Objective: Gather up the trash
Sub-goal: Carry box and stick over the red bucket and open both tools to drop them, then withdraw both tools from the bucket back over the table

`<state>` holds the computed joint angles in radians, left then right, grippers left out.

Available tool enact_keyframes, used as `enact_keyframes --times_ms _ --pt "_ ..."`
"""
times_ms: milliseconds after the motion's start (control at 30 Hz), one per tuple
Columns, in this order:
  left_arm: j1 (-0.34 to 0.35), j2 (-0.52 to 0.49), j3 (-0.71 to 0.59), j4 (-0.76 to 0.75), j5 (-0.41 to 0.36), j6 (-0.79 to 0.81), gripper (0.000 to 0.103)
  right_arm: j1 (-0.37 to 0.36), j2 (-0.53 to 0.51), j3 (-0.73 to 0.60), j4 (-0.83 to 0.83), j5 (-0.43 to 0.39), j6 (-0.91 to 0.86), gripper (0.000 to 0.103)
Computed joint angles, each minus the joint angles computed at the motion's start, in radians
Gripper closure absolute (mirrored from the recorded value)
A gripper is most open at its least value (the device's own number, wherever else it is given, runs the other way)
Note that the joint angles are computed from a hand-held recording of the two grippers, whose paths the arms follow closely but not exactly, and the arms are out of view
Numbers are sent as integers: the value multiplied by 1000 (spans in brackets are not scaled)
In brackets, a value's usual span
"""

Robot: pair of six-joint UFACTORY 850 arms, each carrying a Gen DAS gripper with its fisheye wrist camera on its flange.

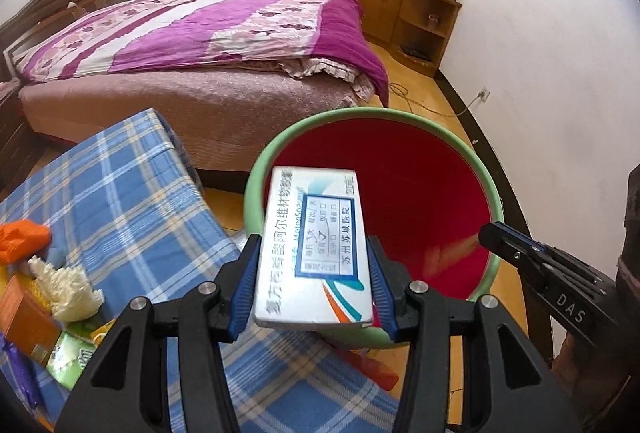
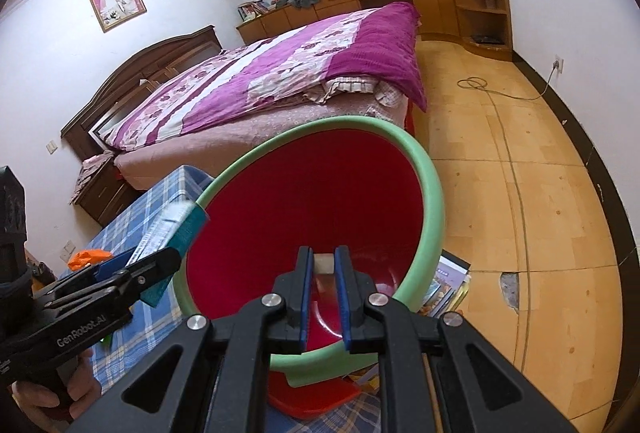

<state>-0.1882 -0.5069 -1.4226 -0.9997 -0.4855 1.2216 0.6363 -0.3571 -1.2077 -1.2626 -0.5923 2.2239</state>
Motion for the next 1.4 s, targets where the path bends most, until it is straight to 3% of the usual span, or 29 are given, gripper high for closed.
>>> enact_keyframes --times_ms 167,567,1400 --pt "-1 10 12 -33 14 25 42 6 3 1 -6 -15 2 87" --pt "33 47 45 -63 1 11 42 17 0 -14 8 -19 -15 77" --pt "170 216 234 -96 19 16 42 84 11 -33 -18 -18 28 33"
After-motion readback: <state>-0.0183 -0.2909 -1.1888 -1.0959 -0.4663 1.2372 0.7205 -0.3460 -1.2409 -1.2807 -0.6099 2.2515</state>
